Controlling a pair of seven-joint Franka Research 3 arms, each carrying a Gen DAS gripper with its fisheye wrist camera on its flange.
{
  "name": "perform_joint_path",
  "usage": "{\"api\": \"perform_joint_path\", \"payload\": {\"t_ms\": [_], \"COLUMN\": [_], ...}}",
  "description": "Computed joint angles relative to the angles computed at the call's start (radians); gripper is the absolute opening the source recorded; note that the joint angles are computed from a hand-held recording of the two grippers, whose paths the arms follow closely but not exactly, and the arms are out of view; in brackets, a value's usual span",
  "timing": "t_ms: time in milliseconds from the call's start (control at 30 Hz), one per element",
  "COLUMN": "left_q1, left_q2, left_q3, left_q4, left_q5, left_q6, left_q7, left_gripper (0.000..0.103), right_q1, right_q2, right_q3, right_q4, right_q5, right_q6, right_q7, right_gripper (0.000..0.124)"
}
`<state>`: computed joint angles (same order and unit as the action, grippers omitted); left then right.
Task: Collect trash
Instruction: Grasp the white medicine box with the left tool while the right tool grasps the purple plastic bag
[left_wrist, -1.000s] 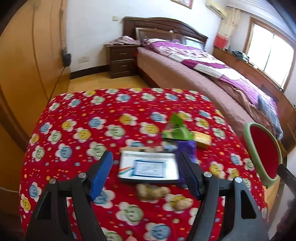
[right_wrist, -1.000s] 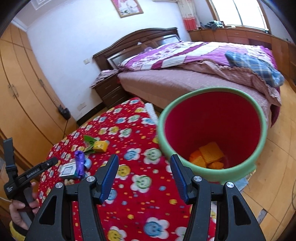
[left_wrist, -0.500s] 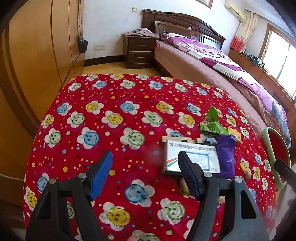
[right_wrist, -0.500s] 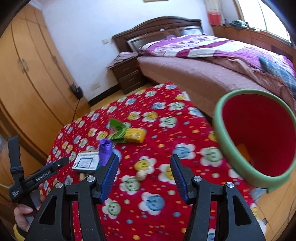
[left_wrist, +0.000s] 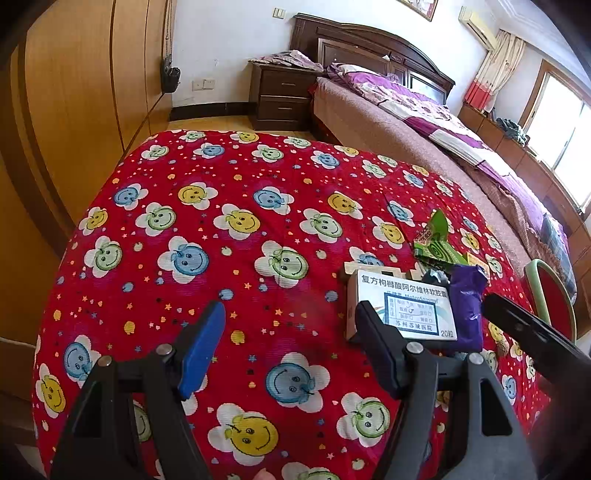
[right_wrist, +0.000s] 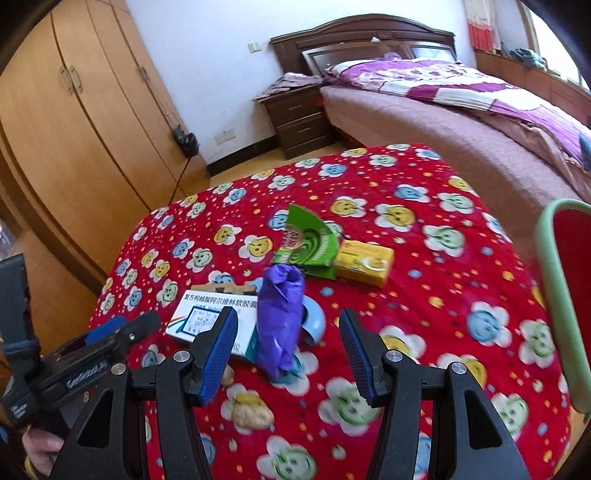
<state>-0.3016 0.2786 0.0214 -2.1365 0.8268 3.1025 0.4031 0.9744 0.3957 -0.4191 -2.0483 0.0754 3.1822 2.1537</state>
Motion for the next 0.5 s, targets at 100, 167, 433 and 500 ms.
{"api": "perform_joint_path", "payload": {"t_ms": [100,167,433,500], "left_q1": [-0.001,-0.004,-0.018,-0.026], "left_q2": [0.002,0.005,0.021,0.020], "left_q3": [0.006,0.010,0.016,0.022], "left_q4": [0.000,0.001,0.012,0.010], "left_q5": [0.006,0.007,-0.018,-0.026], "left_q6": [0.015,0.023,0.045,0.058], "left_q7": [0.001,0.005,0.035,0.046], "left_gripper": [0.072,0.072,0.072,0.072], "right_q1": [-0.042,-0.085,-0.123,-0.132], "right_q2": [0.025,0.038,0.049,0.040], "right_q3": [0.039,0.082,0.116,0.127], "right_q4": [0.037,0.057,0.070,0.057], "right_q5": [0.000,0.003,0.003,0.014], "right_q6": [-0.018,-0.026,-0.012,0.002], "right_q7": [-0.014,-0.027,-0.045,-0.053], "right_gripper": [0.048,0.040,0.023,0.020]}}
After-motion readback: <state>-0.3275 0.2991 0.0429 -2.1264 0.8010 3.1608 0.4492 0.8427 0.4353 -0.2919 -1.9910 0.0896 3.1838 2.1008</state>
